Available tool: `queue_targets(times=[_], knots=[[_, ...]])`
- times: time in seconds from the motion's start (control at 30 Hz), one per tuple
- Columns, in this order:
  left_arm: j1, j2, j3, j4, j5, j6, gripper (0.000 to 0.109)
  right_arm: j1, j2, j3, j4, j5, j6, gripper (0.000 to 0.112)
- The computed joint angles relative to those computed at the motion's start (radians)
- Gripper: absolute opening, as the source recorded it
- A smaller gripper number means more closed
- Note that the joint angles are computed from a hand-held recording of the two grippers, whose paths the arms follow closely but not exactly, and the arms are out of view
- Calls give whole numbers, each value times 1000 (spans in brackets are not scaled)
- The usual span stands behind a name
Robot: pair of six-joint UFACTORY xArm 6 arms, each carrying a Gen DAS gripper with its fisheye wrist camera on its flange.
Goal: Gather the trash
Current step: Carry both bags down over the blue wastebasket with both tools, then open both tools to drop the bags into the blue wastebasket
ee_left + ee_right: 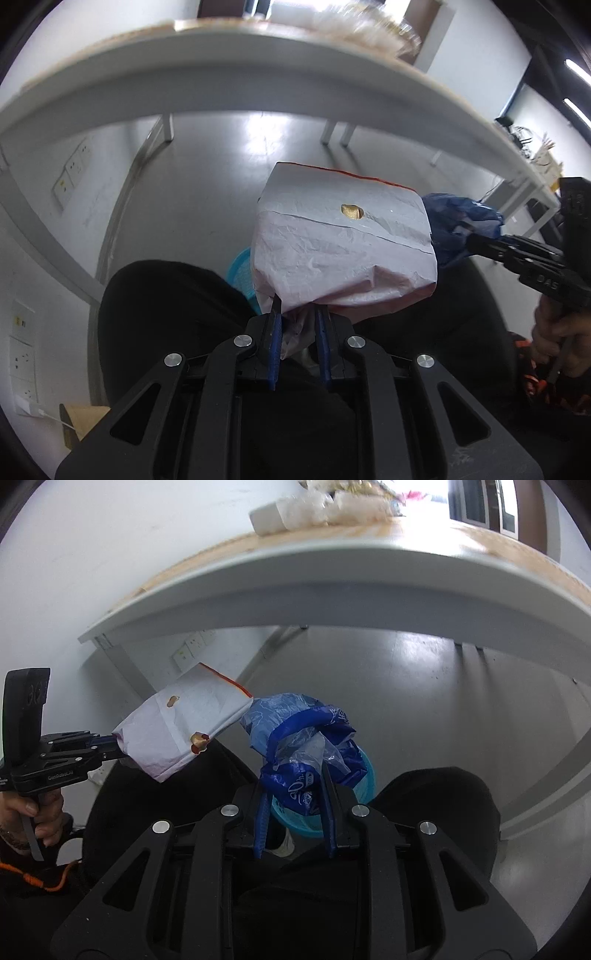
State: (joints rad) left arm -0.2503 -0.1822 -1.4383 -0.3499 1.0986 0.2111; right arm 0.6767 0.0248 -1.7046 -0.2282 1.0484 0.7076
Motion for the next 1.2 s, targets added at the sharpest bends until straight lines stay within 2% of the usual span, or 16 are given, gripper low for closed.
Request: queue_targets(times=[0.27,0.53,0.63,0.77,0.93,1.03,1.1,1.2], knots=[[-5,149,-95,62,43,-73,15,-48,80,-9,98,-8,-22,22],[-35,311,-222,151,52,-155,15,-78,165,-31,130,2,-29,22],[-59,368,-262,206,56,-193,15,-86,231,-107,153,47,-37,22],[-64,461,-375,216,139,-255,15,-92,328,-231,158,107,-40,22],[-87,566,-480,265,217,-295,15,-108,403,-303,202,149,-36,22],[-91,662,-586,270,292,-311,15,-120,471,-376,225,183,-53,22],[-95,711,-645,270,335,-331,15,-126,532,-460,212,233,-49,22],[-101,752,-686,282,348,-318,15,-147,645,-606,245,298,-65,22]])
